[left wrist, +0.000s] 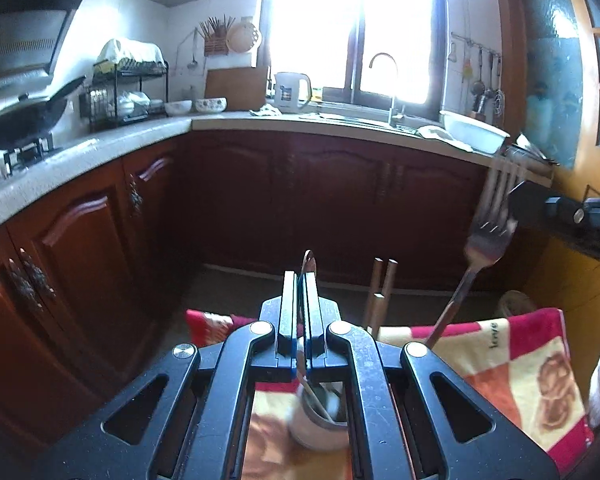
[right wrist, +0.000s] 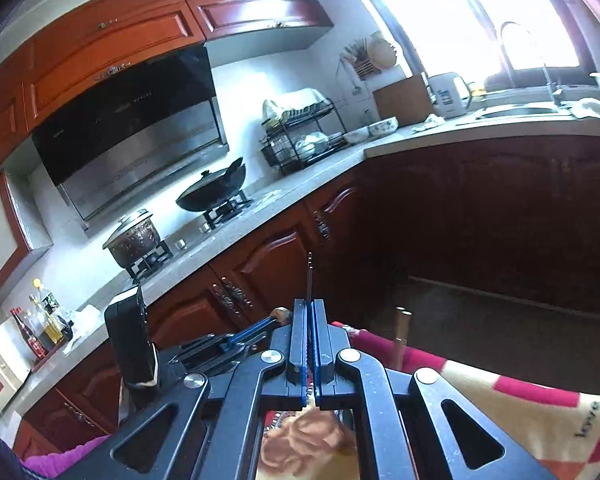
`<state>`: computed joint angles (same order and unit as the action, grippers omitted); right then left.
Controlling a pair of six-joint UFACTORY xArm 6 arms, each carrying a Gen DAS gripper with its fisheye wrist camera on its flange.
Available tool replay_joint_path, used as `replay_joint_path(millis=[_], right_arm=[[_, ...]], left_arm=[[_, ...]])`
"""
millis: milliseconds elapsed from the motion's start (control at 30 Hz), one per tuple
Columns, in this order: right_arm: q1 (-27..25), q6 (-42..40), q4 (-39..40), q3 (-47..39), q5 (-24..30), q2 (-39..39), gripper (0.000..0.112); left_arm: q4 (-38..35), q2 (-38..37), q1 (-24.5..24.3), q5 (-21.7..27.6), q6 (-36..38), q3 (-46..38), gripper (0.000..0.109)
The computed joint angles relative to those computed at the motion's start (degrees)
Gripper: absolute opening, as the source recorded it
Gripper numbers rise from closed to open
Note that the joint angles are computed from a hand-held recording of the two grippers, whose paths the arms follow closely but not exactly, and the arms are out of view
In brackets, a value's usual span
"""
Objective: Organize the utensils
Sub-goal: 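Lift the spoon and fork and carry them over the jar with both grippers, then lower the spoon and fork into the jar and open both grippers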
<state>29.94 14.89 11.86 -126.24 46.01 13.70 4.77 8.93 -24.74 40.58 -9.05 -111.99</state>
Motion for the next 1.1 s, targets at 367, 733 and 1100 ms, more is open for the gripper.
replay_joint_path(millis=[367,733,1100], right_arm=[[-1.5,-0.8,5.4,6.8,-1.8,2.3,0.001],[-1.8,0.1,6.2,14.7,-2.8,0.4,0.001],[-3.0,1.6,5.6,21.3,-4.5,-3.9,0.015]], left_arm=[[1.3,4.4,1.0,1.0,2.1,-4.7,0.001],[2.3,1.2,-1.5,0.8,0.5,4.1,0.001],[-0.8,-0.4,-1.9,1.6,-2.4,7.3,0.011]])
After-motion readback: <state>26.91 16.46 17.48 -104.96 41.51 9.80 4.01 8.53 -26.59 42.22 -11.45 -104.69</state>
